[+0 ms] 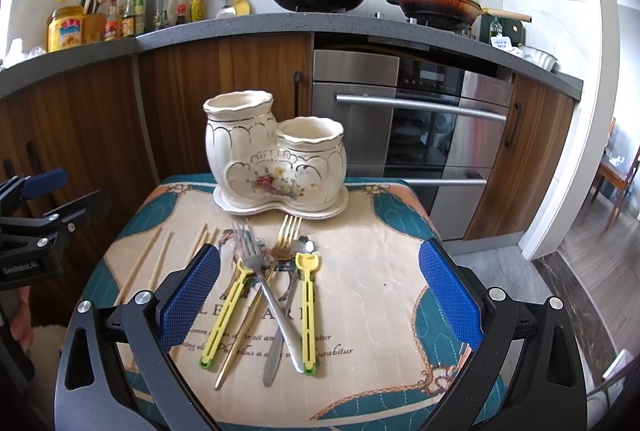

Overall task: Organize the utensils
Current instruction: 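Grasp a wooden chopstick with the left tool while the right tool grasps a yellow-handled utensil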

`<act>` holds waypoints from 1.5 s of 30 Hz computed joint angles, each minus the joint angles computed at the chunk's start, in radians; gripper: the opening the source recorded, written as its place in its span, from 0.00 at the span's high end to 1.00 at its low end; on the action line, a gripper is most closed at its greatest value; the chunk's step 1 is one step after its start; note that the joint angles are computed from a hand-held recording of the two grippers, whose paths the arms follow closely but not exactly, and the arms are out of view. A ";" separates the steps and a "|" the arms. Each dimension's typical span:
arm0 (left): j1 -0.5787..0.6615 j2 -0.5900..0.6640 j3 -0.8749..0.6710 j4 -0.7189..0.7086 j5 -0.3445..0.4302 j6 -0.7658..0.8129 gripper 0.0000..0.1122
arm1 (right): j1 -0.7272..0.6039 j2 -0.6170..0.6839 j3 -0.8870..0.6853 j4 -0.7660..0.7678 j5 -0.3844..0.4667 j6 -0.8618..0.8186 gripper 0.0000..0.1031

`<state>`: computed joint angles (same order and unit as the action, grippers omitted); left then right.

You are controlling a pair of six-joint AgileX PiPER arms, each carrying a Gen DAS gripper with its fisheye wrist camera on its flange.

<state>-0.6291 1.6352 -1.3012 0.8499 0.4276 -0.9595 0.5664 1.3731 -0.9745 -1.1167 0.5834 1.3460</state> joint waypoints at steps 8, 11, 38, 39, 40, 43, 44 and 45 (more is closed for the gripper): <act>0.047 -0.027 0.039 0.028 -0.075 -0.029 0.13 | -0.050 -0.009 0.038 -0.010 -0.099 0.000 0.04; 0.078 0.012 -0.016 -0.087 -0.011 0.083 0.13 | -0.078 -0.006 0.040 0.033 -0.139 -0.067 0.04; 0.129 0.258 -0.212 -0.540 0.279 0.584 0.73 | -0.291 0.262 -0.194 0.987 -0.093 -1.083 0.61; 0.140 0.259 -0.213 -0.574 0.279 0.613 0.73 | -0.291 0.273 -0.208 1.004 -0.079 -1.103 0.62; 0.147 0.261 -0.220 -0.602 0.283 0.637 0.75 | -0.289 0.282 -0.219 1.001 -0.064 -1.106 0.64; 0.167 0.274 -0.254 -0.685 0.317 0.723 0.79 | -0.295 0.304 -0.245 1.037 -0.025 -1.143 0.72; 0.166 0.291 -0.279 -0.691 0.349 0.737 0.80 | -0.303 0.314 -0.253 1.076 -0.017 -1.179 0.73; 0.165 0.297 -0.285 -0.687 0.348 0.741 0.80 | -0.311 0.326 -0.262 1.117 -0.006 -1.218 0.75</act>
